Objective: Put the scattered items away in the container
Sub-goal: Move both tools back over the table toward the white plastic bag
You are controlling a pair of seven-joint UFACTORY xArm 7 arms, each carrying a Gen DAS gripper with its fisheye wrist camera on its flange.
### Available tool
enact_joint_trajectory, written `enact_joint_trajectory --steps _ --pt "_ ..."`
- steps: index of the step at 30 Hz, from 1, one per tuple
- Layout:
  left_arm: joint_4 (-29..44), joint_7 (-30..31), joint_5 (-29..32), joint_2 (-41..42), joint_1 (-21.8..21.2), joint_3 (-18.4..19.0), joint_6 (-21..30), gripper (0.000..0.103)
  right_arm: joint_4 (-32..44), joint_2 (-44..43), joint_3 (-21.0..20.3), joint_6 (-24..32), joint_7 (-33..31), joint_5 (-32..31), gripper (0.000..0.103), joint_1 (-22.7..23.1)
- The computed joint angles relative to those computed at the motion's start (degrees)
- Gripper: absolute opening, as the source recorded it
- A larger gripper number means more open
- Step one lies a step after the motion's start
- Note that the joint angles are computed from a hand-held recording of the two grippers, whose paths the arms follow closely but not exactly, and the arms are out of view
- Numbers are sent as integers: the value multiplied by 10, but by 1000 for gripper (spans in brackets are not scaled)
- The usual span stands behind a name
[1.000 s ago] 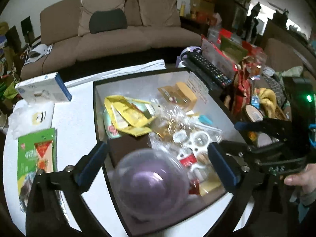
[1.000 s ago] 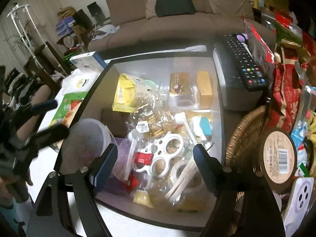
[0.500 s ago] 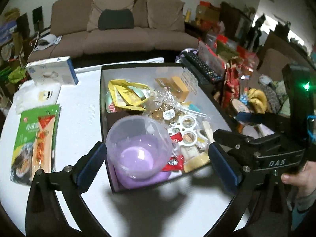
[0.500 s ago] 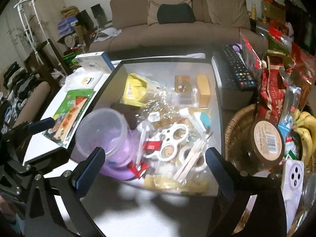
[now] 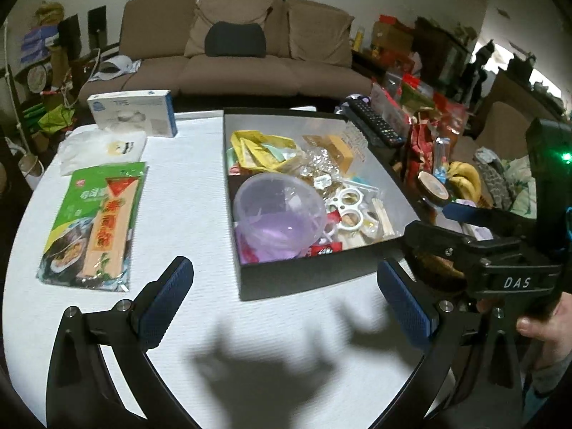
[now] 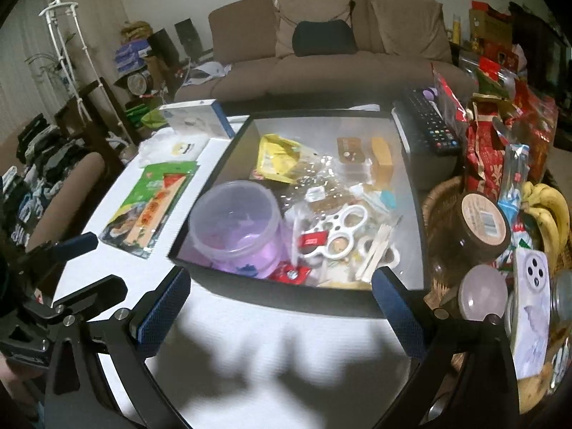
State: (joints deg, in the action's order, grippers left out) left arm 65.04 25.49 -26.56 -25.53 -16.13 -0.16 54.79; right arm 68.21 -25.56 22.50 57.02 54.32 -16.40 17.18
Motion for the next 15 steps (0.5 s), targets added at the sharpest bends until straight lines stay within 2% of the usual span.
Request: enact_joint_trajectory --steps 4,8,15 --pt "-17 17 -5 -24 7 20 10 103 18 17 20 9 16 -10 103 5" --pt "-40 47 -19 -44 23 57 21 103 38 43 37 -1 39 -22 103 20" --pt "-55 94 -27 -13 96 126 24 103 97 138 64 -43 102 -87 103 61"
